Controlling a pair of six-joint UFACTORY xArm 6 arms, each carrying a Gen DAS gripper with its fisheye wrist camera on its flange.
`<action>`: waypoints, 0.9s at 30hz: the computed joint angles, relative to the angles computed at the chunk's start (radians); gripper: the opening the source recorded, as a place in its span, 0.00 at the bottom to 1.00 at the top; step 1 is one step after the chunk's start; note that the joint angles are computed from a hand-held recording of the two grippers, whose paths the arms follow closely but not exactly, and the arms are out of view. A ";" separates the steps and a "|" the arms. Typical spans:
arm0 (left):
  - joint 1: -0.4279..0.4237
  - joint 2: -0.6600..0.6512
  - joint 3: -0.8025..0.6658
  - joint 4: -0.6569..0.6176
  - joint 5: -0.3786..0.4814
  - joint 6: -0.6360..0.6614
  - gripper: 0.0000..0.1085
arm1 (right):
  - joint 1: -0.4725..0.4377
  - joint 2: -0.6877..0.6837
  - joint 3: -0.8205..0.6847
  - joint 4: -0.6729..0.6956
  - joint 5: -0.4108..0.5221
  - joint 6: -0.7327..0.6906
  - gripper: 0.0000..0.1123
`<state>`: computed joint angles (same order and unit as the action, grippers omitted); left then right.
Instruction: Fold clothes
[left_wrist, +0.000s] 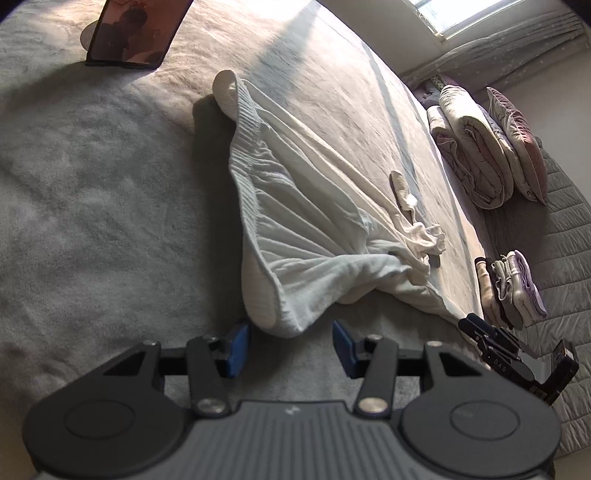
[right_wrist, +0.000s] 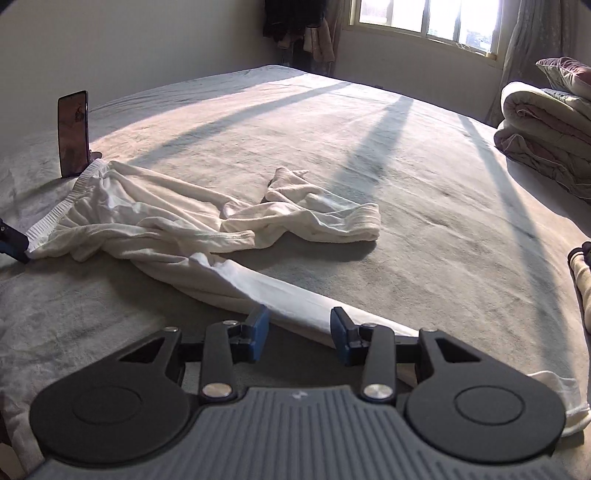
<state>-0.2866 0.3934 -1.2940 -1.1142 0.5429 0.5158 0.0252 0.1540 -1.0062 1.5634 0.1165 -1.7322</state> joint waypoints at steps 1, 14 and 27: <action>-0.001 0.002 0.001 -0.004 -0.003 -0.008 0.42 | 0.010 0.009 -0.009 0.002 0.002 -0.002 0.37; -0.019 -0.021 0.052 0.063 -0.170 -0.017 0.04 | 0.038 0.109 -0.107 0.097 0.054 -0.020 0.02; 0.041 -0.089 0.125 0.042 -0.212 0.096 0.04 | -0.004 -0.137 0.148 -0.215 0.289 0.134 0.01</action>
<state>-0.2453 0.3047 -1.1689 -1.0720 0.3310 0.6121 0.0213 0.0171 -0.8578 1.3482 0.4052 -1.5986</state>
